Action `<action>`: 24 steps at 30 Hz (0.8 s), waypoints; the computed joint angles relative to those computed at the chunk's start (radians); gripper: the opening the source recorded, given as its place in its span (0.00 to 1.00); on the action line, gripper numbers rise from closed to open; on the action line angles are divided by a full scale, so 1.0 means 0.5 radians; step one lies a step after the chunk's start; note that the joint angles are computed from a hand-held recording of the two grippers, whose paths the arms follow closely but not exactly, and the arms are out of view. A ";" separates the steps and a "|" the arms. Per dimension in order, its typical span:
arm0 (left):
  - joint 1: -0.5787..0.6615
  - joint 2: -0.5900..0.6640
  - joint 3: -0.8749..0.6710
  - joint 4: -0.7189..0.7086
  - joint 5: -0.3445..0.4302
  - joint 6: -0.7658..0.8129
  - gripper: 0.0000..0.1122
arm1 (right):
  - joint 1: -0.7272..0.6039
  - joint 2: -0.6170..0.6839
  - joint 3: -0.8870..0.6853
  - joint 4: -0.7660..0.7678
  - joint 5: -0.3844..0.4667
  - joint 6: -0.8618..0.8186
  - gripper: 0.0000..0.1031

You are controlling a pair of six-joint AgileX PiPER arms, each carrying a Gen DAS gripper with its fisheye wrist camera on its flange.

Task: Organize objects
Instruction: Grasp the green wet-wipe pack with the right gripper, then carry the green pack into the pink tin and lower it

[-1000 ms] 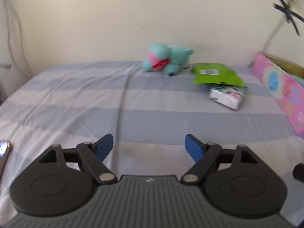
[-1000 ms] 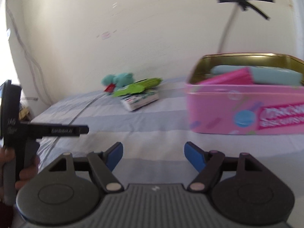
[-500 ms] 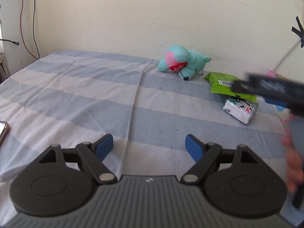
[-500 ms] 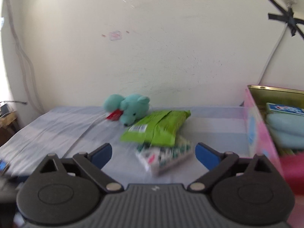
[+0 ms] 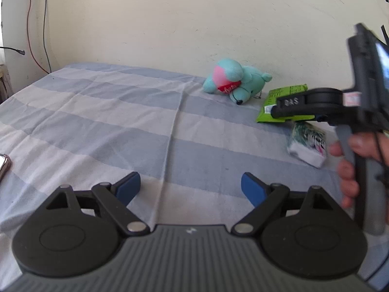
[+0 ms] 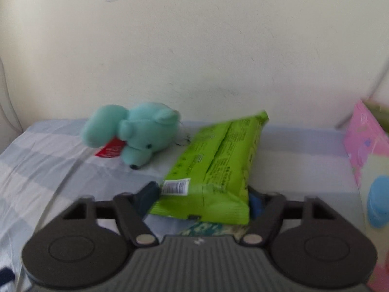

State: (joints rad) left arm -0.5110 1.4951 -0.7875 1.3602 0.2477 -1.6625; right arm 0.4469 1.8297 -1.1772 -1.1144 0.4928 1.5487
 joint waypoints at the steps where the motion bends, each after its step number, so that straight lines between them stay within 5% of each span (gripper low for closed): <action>1: -0.002 -0.003 0.005 0.042 0.012 -0.048 0.82 | 0.010 -0.038 0.040 -0.019 -0.036 -0.016 0.41; 6: 0.024 -0.001 0.007 0.117 0.042 -0.167 0.82 | 0.112 -0.256 0.311 -0.170 -0.186 0.091 0.22; 11: 0.075 -0.008 0.010 0.074 0.009 -0.178 0.82 | 0.259 -0.496 0.635 -0.471 -0.264 0.395 0.19; 16: 0.093 -0.016 0.018 0.079 -0.036 -0.174 0.82 | 0.432 -0.843 0.955 -0.456 -0.317 0.548 0.19; 20: 0.106 -0.030 0.037 0.122 -0.102 -0.178 0.82 | 0.716 -1.131 1.252 -0.544 -0.184 0.777 0.19; 24: 0.139 -0.052 0.064 0.210 -0.223 -0.213 0.82 | 1.288 -1.387 1.477 -0.446 0.287 0.936 0.19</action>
